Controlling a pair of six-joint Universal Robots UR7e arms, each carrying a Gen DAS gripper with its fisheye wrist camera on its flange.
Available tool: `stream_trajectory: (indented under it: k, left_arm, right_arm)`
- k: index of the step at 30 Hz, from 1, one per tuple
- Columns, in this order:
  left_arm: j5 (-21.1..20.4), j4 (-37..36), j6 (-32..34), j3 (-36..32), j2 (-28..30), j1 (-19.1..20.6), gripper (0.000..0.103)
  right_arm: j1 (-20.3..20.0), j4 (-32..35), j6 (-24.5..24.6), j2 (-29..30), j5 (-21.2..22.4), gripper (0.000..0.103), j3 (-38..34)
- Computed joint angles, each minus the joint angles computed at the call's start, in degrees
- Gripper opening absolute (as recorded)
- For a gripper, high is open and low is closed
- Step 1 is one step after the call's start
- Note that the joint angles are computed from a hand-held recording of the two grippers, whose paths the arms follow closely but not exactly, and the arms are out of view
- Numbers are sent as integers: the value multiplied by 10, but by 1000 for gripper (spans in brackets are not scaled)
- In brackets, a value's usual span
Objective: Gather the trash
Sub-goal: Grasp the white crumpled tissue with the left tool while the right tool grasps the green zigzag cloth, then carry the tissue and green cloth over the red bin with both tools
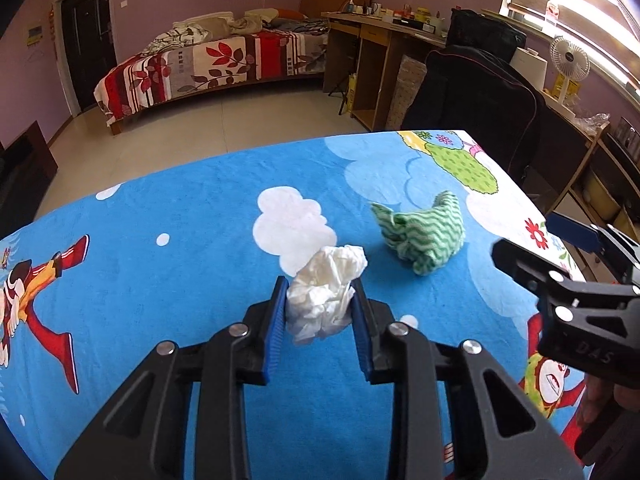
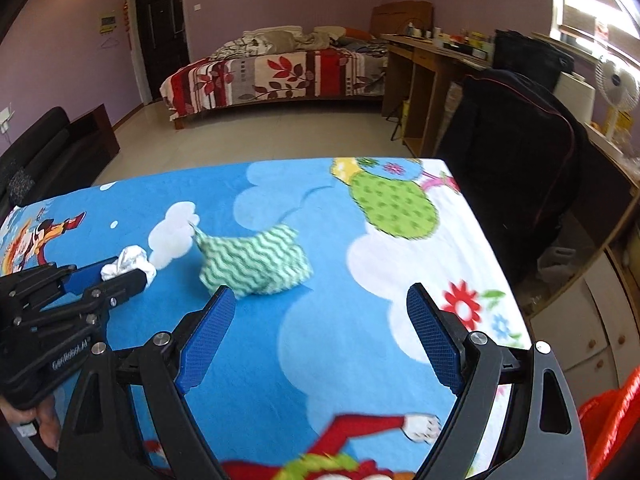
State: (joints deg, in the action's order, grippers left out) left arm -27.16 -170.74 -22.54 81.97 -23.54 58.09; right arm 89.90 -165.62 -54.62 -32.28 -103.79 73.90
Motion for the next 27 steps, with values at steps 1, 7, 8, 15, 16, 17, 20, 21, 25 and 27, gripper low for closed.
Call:
stream_trajectory:
  k: [1, 7, 8, 15, 16, 17, 20, 21, 25, 27]
  left_arm:
    - [1, -1, -3, 4, -3, 0, 30]
    - [11, -1, -23, 25, -18, 1, 30]
    - [13, -2, -25, 29, -20, 0, 30]
    - [17, 5, -40, 38, -27, -3, 30]
    - [17, 5, -41, 38, -27, -4, 30]
    - [17, 6, -42, 40, -28, -5, 30]
    - [17, 18, -51, 38, -27, -9, 30]
    - [19, 21, -55, 39, -28, -11, 30]
    - [24, 34, -72, 39, -24, -23, 30]
    - [24, 39, -78, 37, -20, -30, 30]
  right_arm:
    - [0, 0, 0, 0, 0, 82, 0]
    - [14, 13, -13, 29, -5, 83, -22]
    - [16, 23, -7, 36, -10, 83, -32]
    - [23, 62, -17, 66, -48, 57, -69]
    - [23, 85, -7, 67, -51, 51, -76]
    - [22, 98, -3, 64, -46, 43, -77]
    - [21, 75, -18, 52, -43, 40, -52]
    - [20, 72, -16, 47, -39, 39, -46]
    - [12, 43, -15, 16, -24, 39, -7]
    - [7, 11, -20, -7, -18, 39, 24]
